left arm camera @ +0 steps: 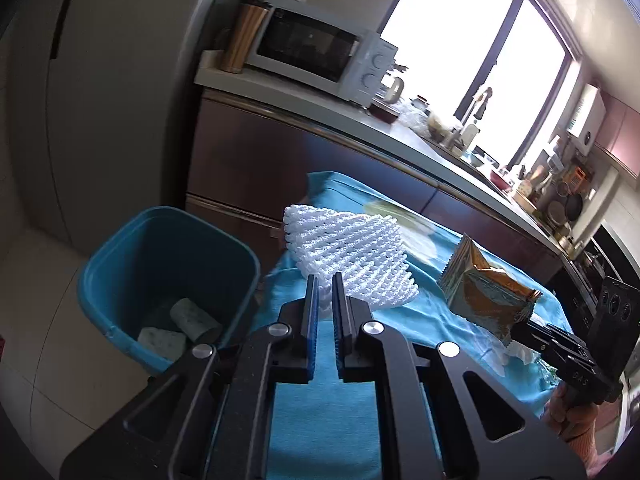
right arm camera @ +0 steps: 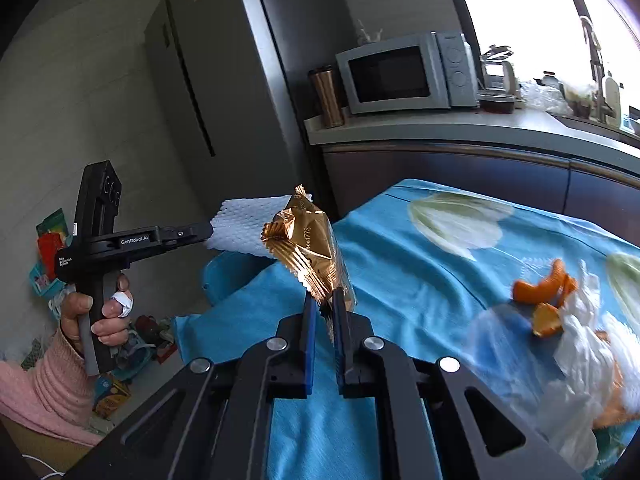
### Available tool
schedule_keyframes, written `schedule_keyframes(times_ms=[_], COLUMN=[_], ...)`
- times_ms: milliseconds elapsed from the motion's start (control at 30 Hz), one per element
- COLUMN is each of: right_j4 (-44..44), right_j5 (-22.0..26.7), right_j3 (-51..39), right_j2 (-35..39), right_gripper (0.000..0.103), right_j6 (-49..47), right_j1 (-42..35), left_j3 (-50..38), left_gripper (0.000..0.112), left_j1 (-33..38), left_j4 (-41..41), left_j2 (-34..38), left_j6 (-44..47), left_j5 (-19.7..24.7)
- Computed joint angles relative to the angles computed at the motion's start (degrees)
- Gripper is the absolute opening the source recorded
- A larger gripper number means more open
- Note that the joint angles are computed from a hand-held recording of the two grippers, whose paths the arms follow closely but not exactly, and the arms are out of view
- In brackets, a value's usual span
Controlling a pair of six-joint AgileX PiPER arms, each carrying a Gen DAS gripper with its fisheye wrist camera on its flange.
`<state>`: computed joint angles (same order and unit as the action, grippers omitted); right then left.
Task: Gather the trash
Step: 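Carry the foam net and gold wrapper to the bin and release both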
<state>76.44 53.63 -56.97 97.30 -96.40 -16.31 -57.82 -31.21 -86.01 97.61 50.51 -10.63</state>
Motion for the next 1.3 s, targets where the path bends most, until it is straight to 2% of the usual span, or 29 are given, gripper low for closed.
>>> schedule_keyframes(times_ms=[300, 567, 667, 867, 933, 1000, 1200, 1233, 1300], right_j4=[-4.77, -10.17, -12.73, -19.99, -22.01, -23.78, -26.75, -27.12, -27.91], right_j5=[-4.23, -6.64, -8.16, -8.52, -8.6, -8.67, -9.89, -10.15, -10.7], right_j3=[-11.24, -21.06, -24.47, -32.2, -34.35, -36.38, -39.58, -39.75, -40.0], right_j2=[7.05, 13.88, 16.52, 22.5, 24.26, 25.98, 28.54, 28.67, 28.71], right_gripper=[0.007, 0.007, 0.007, 0.008, 0.008, 0.008, 0.01, 0.012, 0.021], right_j6=[8.42, 18.54, 22.78, 32.96, 36.13, 38.93, 44.05, 44.49, 45.52], right_j1=[15.19, 23.35, 26.2, 30.03, 31.02, 31.87, 34.05, 34.38, 34.65], left_j3=[10.01, 12.74, 12.21, 7.69, 7.57, 6.12, 1.61, 1.3, 0.67], left_gripper=[0.007, 0.007, 0.007, 0.007, 0.007, 0.008, 0.01, 0.012, 0.013], left_j1=[9.55, 16.34, 17.98, 18.73, 18.49, 18.45, 17.97, 17.92, 17.75], left_j4=[15.28, 30.68, 33.05, 21.25, 20.53, 16.23, 3.89, 3.14, 4.19], left_j2=[-4.43, -1.47, 0.48, 5.75, 6.63, 8.11, 12.74, 13.24, 14.12], left_j6=[-17.1, -33.05, -35.68, -24.05, -23.43, -19.2, -6.6, -5.97, -7.33], left_j5=[-0.7, 0.31, 0.7, 1.99, 1.87, 2.2, 2.69, 2.87, 2.95])
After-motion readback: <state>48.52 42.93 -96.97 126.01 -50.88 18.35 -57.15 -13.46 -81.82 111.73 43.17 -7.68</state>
